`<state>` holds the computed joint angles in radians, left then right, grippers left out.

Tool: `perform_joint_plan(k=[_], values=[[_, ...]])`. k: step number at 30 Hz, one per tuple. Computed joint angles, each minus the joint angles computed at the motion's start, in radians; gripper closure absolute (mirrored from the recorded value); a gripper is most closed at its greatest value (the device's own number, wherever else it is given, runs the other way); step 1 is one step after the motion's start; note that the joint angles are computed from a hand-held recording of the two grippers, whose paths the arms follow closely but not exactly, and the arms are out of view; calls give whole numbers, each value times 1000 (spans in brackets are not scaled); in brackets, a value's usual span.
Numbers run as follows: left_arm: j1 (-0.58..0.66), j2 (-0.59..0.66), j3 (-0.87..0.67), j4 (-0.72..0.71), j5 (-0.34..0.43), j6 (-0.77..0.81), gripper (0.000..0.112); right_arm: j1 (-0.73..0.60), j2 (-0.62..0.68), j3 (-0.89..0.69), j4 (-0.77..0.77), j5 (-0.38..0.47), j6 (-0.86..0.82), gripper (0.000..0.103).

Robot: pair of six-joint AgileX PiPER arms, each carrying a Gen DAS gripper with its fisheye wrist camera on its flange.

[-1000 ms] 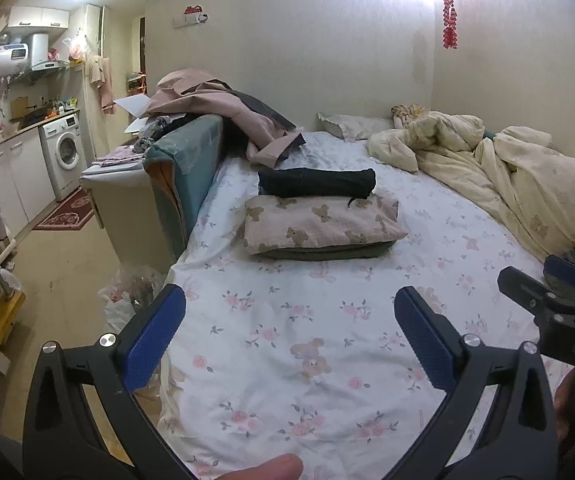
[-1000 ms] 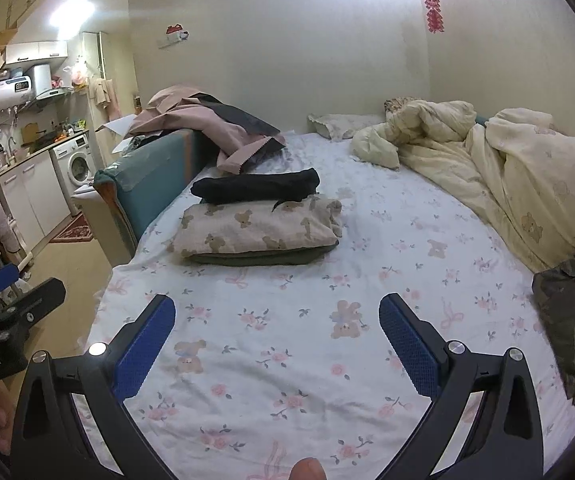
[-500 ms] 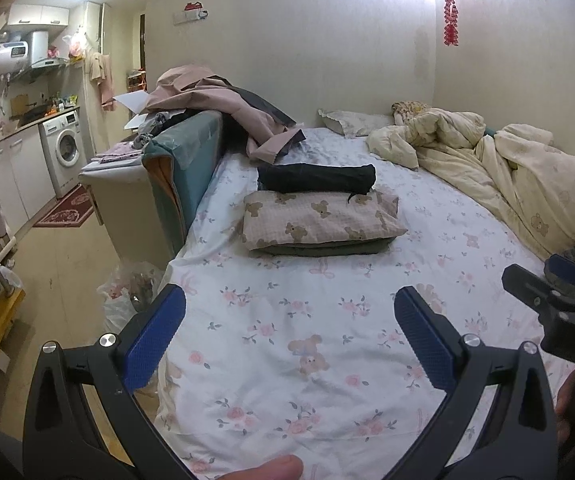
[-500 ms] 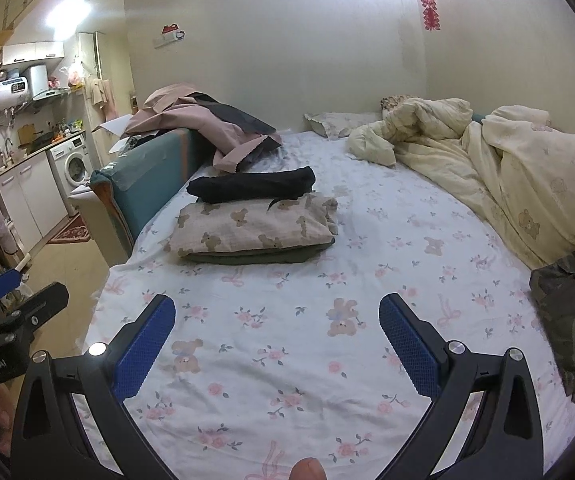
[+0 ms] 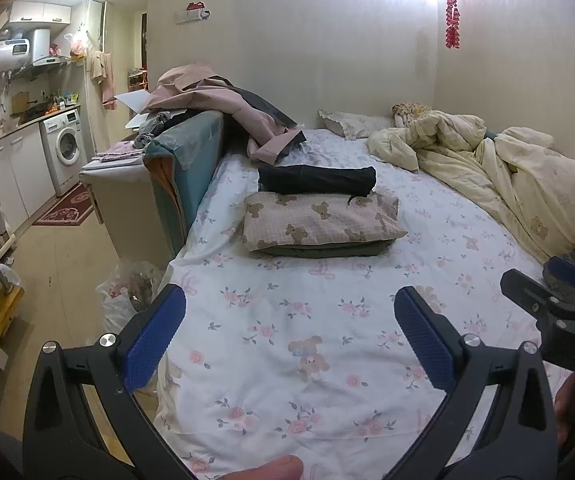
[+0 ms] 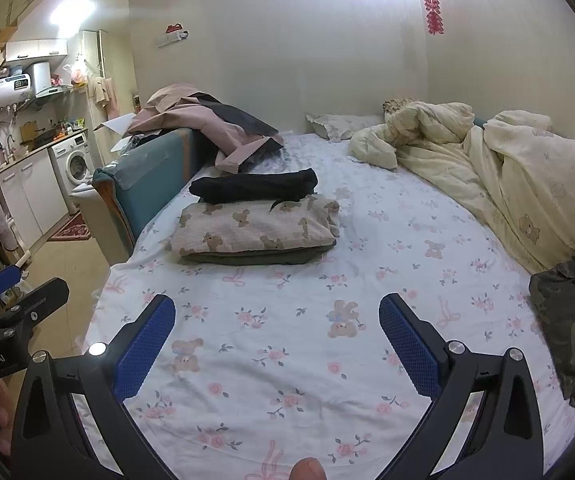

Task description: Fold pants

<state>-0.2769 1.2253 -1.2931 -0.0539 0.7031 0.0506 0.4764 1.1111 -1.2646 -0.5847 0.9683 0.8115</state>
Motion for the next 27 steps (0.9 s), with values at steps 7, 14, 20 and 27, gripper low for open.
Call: perform_joint_plan(k=[7, 14, 20, 27], values=[[0, -1, 0, -3, 0, 3, 9, -14, 5, -2, 24, -6, -8, 0], [-1, -1, 0, 3, 2, -5, 9, -13, 3, 5, 19, -11, -7, 0], [-3, -3, 2, 7, 1, -9, 9, -15, 3, 6, 21, -14, -10, 0], [-12, -3, 3, 25, 5, -34, 9, -16, 3, 8, 23, -14, -13, 0]])
